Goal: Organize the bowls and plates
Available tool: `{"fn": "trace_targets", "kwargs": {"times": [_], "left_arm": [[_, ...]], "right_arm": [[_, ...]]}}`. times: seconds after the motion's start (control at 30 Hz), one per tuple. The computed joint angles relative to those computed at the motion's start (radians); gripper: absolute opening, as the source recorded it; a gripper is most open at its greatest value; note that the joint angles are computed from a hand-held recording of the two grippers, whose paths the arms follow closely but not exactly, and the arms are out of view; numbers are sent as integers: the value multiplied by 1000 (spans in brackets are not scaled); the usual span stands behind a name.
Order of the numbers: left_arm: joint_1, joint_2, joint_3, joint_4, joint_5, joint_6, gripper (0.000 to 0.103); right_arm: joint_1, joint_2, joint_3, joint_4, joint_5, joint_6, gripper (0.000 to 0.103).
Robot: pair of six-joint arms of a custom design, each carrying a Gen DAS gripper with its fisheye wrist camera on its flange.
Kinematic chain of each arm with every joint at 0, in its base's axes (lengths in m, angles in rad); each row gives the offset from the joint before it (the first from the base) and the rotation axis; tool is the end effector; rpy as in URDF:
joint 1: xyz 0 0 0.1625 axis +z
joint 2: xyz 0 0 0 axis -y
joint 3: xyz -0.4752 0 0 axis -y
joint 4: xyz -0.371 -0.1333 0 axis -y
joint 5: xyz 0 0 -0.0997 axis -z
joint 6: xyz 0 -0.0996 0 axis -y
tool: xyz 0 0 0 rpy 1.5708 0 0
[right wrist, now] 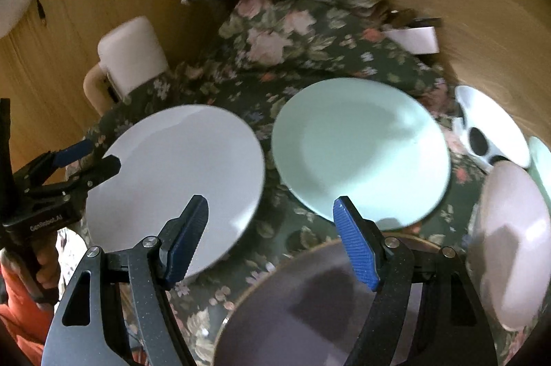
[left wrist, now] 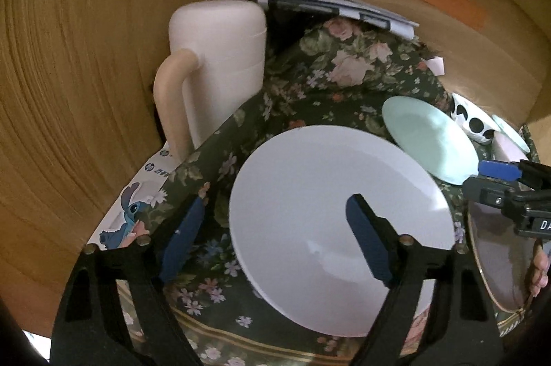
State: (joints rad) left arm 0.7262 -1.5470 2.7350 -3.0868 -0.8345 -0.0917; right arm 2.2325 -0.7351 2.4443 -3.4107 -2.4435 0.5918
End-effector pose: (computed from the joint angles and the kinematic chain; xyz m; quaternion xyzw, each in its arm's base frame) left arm -0.0675 -0.3277 0.2557 0.2837 0.8776 -0.2962 0.2481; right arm 0.2960 -0.2873 0.0633 0.0040 -0.9048 0.2953 0.3069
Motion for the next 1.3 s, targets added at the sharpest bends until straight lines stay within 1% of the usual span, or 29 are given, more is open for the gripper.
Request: {"fn": "trace_targets", "kwargs": {"times": [0.07,0.1,0.13,0.33,0.47,0.53,0.63,0.77,0.87,0.93,1.0,1.07,1.3], "left_arm": [[21,-3,-7,8,-16,11,78],[36,-5,-12,17,-28,18,74],[46,-5,-16,23,-34,22,71],[112,-13,-45,65,-81,43,57],[136,-18,-57,86,-105,44,47],[148,-21,-65,105,-125,42,39],[154,-31,-66,119,-145,42,35],[149,-42,-61,135,-162,42,34],[134,-41,-49,125,-148,34,34],[133,-41,-53,134,-146,27,34],[121,-38,-51,139,-129,14,34],[111,-32,-51,143,-115,3,34],[86,-43,-48,153,-111,-4,34]], "right_arm": [[-13,6,-10,8,17,-10,70],[-22,9,-16,13,32,-17,65],[-30,10,-20,17,47,-22,58],[-76,14,-29,9,127,-29,39],[-106,23,-29,-14,174,-34,32],[-121,27,-26,-26,201,-37,27],[-130,41,-32,-37,207,-49,26],[-130,44,-34,-37,205,-54,26],[-133,43,-33,-37,208,-57,26],[-128,42,-39,-22,197,-54,26],[-119,43,-45,-7,180,-49,26],[-112,39,-40,-8,176,-43,26],[-88,25,-14,-41,152,-18,26]]}}
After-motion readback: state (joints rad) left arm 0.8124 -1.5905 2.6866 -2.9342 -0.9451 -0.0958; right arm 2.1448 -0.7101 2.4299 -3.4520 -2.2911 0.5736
